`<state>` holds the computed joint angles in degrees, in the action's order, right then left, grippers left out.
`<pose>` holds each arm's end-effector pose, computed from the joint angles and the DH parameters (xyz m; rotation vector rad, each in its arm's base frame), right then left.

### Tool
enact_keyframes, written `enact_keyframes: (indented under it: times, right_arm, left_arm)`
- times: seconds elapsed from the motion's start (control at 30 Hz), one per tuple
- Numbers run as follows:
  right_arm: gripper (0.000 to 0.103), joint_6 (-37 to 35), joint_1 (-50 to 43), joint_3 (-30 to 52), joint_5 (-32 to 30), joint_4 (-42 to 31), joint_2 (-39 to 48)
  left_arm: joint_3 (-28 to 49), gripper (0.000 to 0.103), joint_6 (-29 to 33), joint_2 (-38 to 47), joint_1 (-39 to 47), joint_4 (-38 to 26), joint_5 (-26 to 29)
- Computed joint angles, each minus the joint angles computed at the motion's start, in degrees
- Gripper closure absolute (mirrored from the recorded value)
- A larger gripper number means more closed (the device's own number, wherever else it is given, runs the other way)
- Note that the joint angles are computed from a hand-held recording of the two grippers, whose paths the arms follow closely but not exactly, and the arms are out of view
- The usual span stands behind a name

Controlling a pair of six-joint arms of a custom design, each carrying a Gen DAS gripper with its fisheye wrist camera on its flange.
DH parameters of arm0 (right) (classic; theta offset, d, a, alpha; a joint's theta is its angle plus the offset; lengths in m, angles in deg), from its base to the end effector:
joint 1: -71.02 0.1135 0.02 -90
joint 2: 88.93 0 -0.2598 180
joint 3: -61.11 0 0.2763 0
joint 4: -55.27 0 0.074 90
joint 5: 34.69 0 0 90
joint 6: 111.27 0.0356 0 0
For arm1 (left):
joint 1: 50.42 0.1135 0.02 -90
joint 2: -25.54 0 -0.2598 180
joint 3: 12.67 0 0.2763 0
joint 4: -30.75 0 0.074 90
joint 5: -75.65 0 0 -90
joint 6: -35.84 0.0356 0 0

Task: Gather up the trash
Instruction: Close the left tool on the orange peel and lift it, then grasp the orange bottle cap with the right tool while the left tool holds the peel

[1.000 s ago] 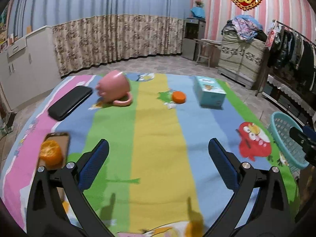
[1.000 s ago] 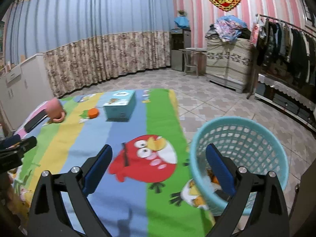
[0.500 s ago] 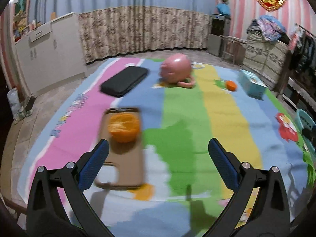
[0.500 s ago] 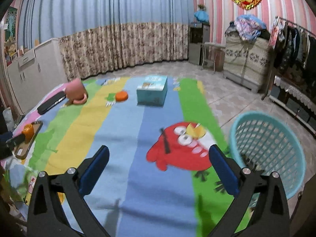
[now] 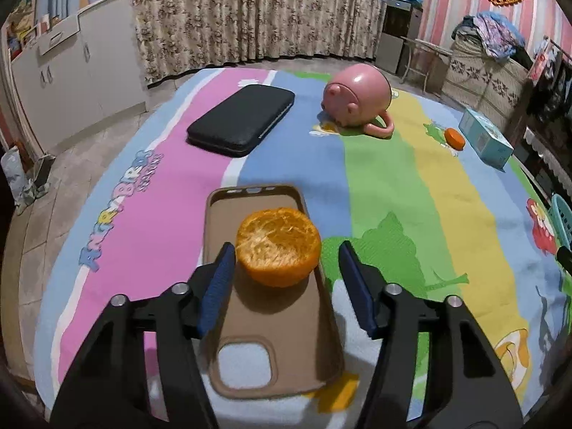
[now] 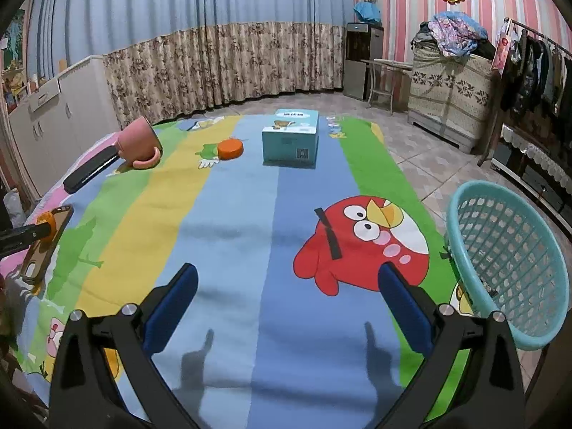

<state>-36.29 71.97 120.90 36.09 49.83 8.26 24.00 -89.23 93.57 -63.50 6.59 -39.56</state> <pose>0.3507 0.0175 0.1303 -0.4826 2.2298 0.2607 0.2166 -0.0348 0.1231 -0.6252 2.3390 0.1874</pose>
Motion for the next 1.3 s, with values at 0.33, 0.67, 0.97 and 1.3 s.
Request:
enact_keyframes:
  times: [0.33, 0.67, 0.97, 1.3]
  right_arm:
    - [0.005, 0.5, 0.3, 1.4, 2.9, 0.7, 2.2]
    - [0.005, 2.7, -1.6, 7.0, 3.3, -2.3, 7.3]
    - [0.005, 2.8, 6.2, 16.9, 6.6, -4.8, 11.9]
    - [0.008, 7.2, 14.9, 42.5, 7.6, -15.4, 29.5]
  left_arm:
    - [-0.4, 0.069, -0.6, -4.9, 1.2, 1.3, -2.3]
    - [13.5, 0.069, -0.7, 13.0, -4.2, 12.6, -8.4]
    - [20.1, 0.069, -1.4, 26.9, -2.6, 16.8, -11.0]
    - [19.3, 0.069, -1.4, 26.9, -2.7, 16.6, -14.2]
